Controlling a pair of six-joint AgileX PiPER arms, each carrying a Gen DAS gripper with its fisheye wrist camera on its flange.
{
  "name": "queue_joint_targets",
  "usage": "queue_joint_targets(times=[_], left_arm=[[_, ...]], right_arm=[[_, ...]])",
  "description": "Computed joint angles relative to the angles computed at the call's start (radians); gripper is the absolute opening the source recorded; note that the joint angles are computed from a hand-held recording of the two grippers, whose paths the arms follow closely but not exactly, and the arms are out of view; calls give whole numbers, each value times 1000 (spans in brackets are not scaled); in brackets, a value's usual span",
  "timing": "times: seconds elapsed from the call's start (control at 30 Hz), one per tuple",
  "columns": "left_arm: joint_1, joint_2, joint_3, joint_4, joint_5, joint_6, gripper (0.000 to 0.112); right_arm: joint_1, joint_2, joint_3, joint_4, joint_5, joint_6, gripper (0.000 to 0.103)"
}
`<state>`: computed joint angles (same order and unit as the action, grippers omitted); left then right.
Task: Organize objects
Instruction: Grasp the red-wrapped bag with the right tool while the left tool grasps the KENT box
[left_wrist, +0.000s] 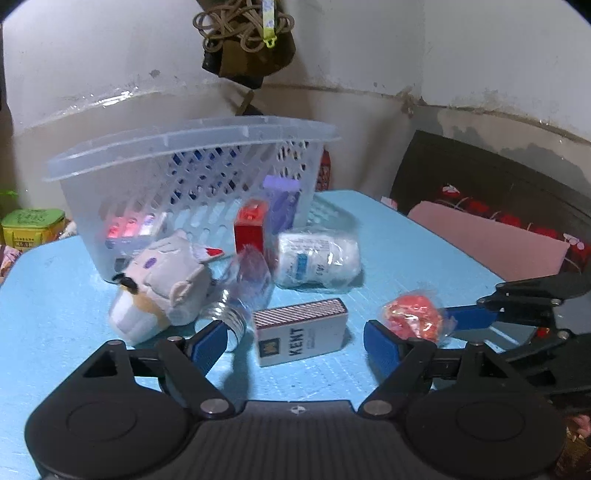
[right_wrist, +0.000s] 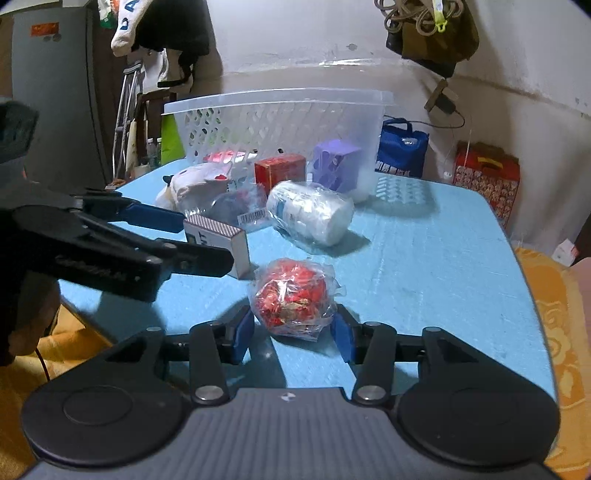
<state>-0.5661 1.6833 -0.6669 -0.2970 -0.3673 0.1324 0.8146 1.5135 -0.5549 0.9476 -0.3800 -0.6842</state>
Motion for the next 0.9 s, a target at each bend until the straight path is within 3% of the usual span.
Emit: queue_joint_targets(times=[0.1, 0.17, 0.3, 0.37, 0.43, 0.63, 0.9], left_arm=[[-32, 25, -16, -94, -8, 76, 85], [-68, 49, -34, -245, -24, 210, 85], [-114, 87, -50, -405, -82, 331, 85], [-122, 103, -56, -450, -109, 356, 77], [-105, 99, -41, -384, -118, 298, 62], [-86, 56, 81, -255, -218, 238, 61], [-32, -26, 199, -122, -266, 172, 61]], right_arm=[[7, -17, 34, -49, -24, 49, 53], [7, -20, 47, -79, -36, 76, 61], [15, -1, 64, -123, -92, 147, 71], [18, 20, 62, -148, -124, 199, 76], [41, 54, 53, -128, -176, 202, 76], [135, 161, 56, -104, -383, 263, 78], [134, 180, 29, -88, -391, 256, 75]])
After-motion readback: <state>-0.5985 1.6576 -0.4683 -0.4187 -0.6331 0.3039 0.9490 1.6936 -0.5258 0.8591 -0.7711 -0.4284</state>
